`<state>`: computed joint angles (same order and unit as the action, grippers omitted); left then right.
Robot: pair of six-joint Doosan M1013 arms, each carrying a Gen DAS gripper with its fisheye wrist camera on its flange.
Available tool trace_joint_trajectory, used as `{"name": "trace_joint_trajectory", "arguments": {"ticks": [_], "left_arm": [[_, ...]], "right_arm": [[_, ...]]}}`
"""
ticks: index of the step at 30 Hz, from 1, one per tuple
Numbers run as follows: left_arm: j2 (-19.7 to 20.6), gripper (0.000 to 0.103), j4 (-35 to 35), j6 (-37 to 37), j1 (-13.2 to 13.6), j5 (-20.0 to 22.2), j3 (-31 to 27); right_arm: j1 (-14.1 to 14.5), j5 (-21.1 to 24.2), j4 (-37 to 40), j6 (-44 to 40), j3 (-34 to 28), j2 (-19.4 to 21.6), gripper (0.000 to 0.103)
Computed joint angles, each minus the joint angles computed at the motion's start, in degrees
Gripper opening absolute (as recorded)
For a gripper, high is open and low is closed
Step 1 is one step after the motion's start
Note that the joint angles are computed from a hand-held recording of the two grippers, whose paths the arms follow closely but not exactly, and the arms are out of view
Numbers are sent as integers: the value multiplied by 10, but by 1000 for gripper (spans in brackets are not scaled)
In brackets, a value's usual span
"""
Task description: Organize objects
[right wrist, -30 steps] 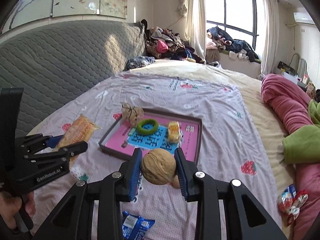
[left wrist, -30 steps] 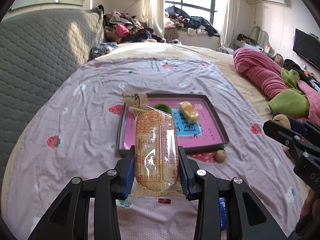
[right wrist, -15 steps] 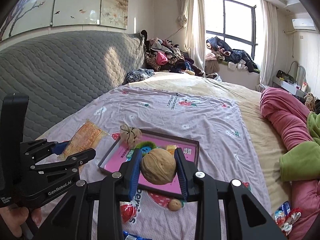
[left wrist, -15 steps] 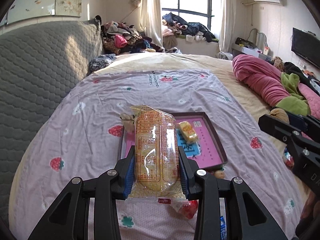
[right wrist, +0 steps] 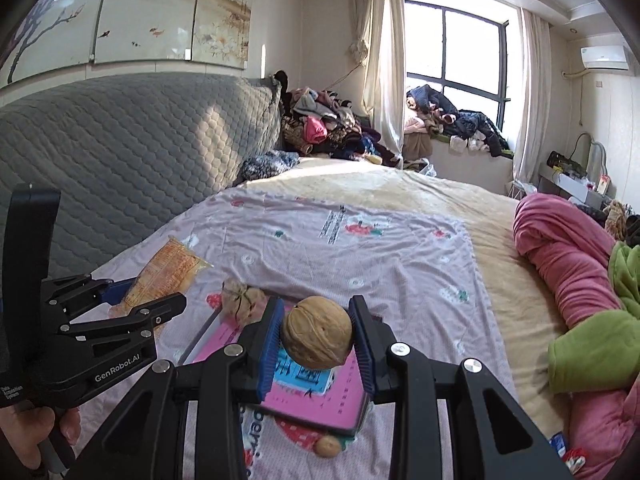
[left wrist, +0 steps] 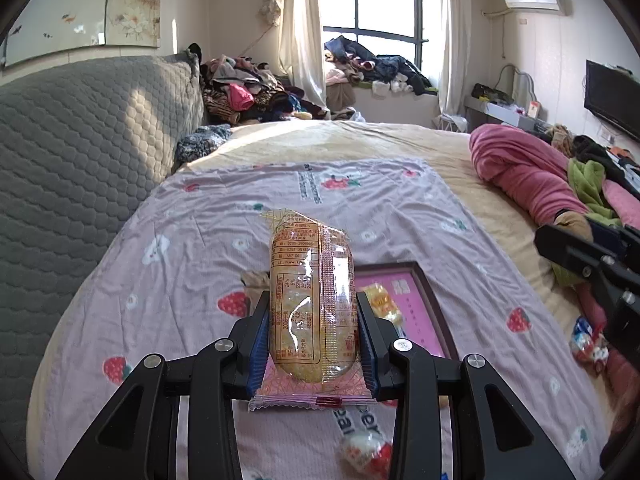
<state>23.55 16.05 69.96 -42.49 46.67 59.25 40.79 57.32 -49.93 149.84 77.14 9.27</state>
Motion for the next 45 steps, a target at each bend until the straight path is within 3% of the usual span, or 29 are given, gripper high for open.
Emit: {"name": "trace_joint_trajectory", "arguments": {"ticks": [10, 16, 28, 45], "left_arm": [[41, 39, -3, 0, 13, 5, -66], [69, 39, -18, 7, 21, 6, -83], [108, 39, -22, 6, 31, -6, -66], [120, 39, -66, 24, 41, -40, -16]], "right_arm": [[-26, -37, -26, 11, -25, 8, 34], [-48, -68, 7, 7, -13, 21, 34], [-81, -126, 60, 27, 47, 38, 34], [-107, -171, 90, 67, 104, 52, 34]]}}
